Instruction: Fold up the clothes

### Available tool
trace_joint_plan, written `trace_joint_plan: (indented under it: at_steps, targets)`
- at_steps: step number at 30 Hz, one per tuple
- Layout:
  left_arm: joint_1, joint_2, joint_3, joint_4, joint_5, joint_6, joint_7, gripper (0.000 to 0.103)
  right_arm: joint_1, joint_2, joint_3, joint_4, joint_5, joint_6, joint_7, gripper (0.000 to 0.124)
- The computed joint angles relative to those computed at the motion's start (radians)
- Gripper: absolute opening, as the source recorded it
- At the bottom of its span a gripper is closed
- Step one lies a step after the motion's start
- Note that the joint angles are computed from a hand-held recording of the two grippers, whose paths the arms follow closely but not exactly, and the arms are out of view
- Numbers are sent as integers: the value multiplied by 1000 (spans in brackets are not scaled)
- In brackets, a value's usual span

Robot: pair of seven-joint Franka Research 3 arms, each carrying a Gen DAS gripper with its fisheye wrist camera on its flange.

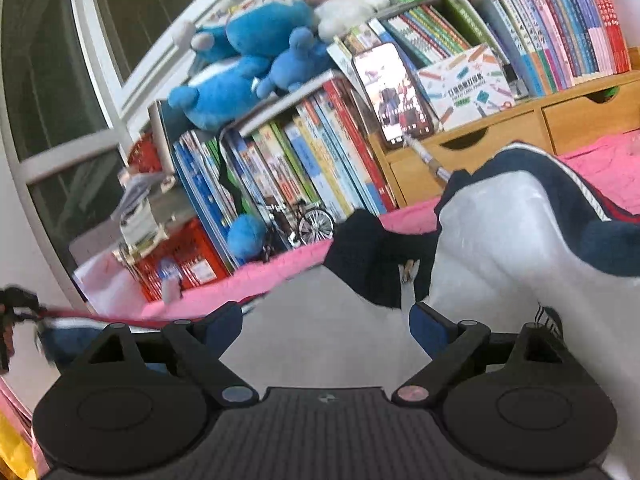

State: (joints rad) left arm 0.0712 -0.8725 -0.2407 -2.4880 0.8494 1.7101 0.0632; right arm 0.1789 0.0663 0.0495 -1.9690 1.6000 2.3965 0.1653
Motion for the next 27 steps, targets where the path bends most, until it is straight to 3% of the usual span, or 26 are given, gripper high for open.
trace_joint_plan:
  at_steps: [4,6,9,10,11,16,21,27]
  targets:
    - [-16,-49,82,-107,-70,92,-18,34,0,10,0,9,-33,5,43,91]
    - [-14,-78,77,-138,-86,129,-28,36,-1,15,2,13,-47,11,62,91]
    - [-27,-136,52,-182,-96,181,-31,70,-2,19,4,17,-61,16,75,92]
    - [-33,-155,42,-196,-100,194,-33,87,-2,20,5,17,-64,16,77,92]
    - [-37,-169,28,-207,-107,197,-35,96,-2,20,6,18,-65,17,78,92]
    - [-69,-220,46,-265,-187,263,-40,100,-4,21,8,20,-71,19,83,92]
    - [-21,-171,23,-283,-185,334,-78,100,-3,23,9,23,-77,24,92,92]
    - [46,-49,-26,-262,-146,356,-205,100,-6,22,9,26,-94,10,106,92]
